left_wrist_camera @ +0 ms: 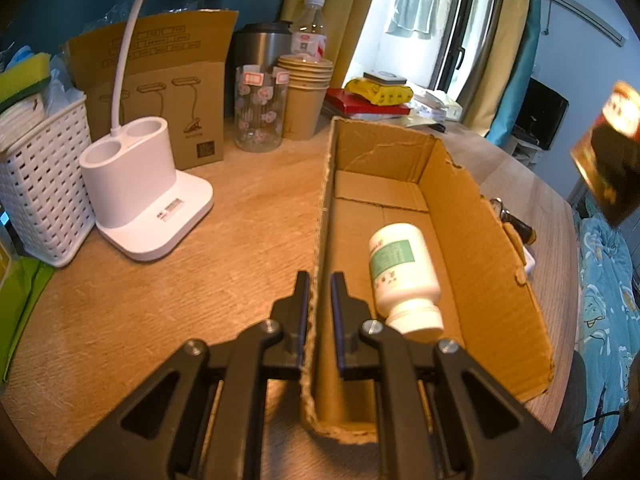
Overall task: Organize rigid objects
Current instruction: 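Lift the yellow-lidded jar into the box beside the pill bottle and release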
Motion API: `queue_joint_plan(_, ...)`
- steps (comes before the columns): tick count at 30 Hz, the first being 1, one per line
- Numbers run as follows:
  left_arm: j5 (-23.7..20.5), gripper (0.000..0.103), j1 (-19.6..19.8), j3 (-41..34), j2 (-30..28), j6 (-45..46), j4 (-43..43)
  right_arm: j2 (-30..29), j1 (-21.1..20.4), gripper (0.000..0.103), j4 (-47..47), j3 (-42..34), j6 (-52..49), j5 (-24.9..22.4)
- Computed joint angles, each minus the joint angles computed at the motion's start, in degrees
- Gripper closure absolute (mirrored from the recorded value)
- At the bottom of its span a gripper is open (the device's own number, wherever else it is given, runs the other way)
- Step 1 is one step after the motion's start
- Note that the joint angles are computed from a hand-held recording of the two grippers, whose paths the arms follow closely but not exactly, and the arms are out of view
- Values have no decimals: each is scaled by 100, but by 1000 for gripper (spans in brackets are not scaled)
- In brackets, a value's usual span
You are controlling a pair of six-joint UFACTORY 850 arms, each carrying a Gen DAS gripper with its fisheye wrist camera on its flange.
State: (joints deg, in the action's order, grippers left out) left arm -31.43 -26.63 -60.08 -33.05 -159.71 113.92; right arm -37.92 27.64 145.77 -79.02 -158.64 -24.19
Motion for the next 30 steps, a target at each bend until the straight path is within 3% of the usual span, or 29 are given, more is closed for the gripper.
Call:
queue_joint_plan(14, -3, 93, -6, -1, -1, 4, -5, -287, 237, 46, -627, -547, 355, 42)
queue_joint_plan(30, 25, 93, -1, -6, -8, -10, -11, -1247, 273, 46, -2118, -1680, 2051, 579)
